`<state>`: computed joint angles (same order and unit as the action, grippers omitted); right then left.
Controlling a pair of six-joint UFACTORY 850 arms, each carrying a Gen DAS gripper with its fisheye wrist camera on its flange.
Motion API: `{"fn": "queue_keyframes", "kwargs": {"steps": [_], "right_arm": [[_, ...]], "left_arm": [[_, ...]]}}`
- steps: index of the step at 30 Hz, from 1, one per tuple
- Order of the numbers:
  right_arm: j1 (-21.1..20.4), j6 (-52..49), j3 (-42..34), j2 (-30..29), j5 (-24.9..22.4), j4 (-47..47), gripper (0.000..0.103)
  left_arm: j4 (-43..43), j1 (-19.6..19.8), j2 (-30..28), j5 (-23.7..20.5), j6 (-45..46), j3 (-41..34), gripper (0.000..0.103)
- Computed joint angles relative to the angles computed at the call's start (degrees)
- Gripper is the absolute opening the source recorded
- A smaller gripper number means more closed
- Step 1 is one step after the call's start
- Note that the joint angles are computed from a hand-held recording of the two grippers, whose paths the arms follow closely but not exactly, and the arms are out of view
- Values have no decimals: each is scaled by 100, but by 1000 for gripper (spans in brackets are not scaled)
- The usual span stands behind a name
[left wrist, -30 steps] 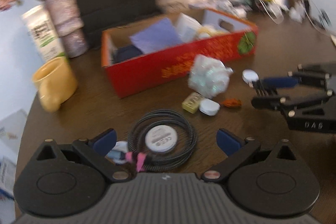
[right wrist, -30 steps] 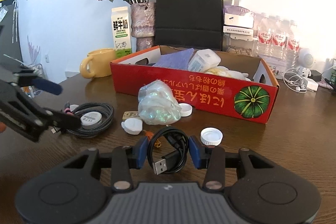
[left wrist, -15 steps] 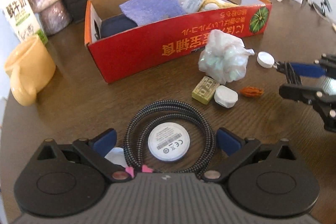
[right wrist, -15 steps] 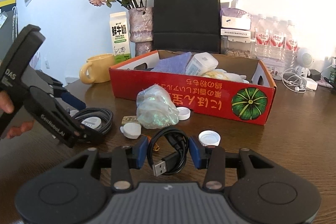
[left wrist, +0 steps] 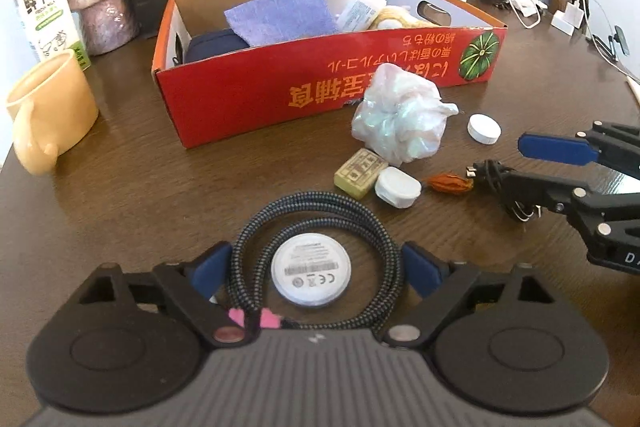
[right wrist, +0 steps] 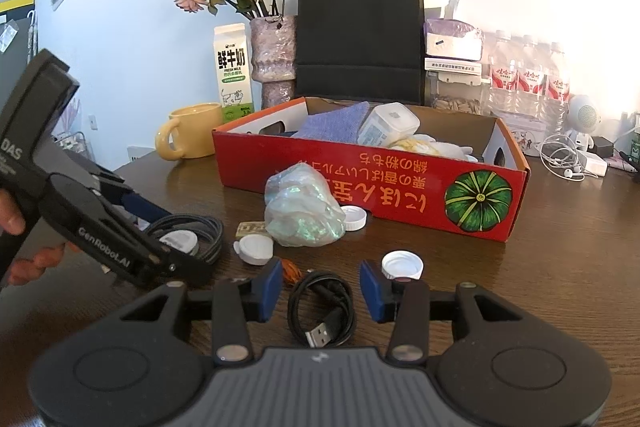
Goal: Organize objects
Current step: 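Grasp the braided cable with the left gripper while the right gripper grasps a black cable, then carry both cables with both grippers over the red box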
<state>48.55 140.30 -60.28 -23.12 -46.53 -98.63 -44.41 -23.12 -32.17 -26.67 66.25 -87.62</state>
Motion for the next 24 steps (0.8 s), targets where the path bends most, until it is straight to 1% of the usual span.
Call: {"fn": "queue_keyframes", "kwargs": {"steps": [1,2,3,4,5,7,11,12,13,14,15,16,18,24], "right_arm": [[-3,-13,-11,-6,9,22,42],[-8,-34,-21,-11,30,55,45],[-25,-60,-26,-7,95,90,54],[-38,-91,-35,-8,143,128,58],[-45,-139,-48,-11,172,178,61],[-79,-179,-60,-12,286,251,61],[-262,-227,-112,-16,749,578,59],[-255,-187,-100,-16,702,549,55],[-256,-281,-127,-37,704,622,54],[-243,-374,-156,-64,674,682,50],[-231,-466,-181,-84,679,687,39],[-225,-531,-198,-94,693,668,38],[-189,-747,-265,-141,640,755,38],[-102,-646,-215,-106,444,524,38]], "left_arm": [[-103,-7,41,63,77,75,91],[-184,-19,86,149,104,155,91],[-225,-32,120,227,83,215,91],[-281,-44,158,303,74,280,91],[-382,-56,198,382,129,354,91],[-550,-72,269,508,211,477,90],[-957,-106,379,715,497,686,90],[-1003,-116,390,759,509,711,90],[-1022,-127,402,797,503,730,90],[-1056,-136,419,835,495,757,90],[-1103,-144,437,861,504,785,90],[-1174,-142,449,859,547,806,90],[-1366,-139,505,899,691,886,89],[-2363,-114,739,1036,1550,1154,89]]}}
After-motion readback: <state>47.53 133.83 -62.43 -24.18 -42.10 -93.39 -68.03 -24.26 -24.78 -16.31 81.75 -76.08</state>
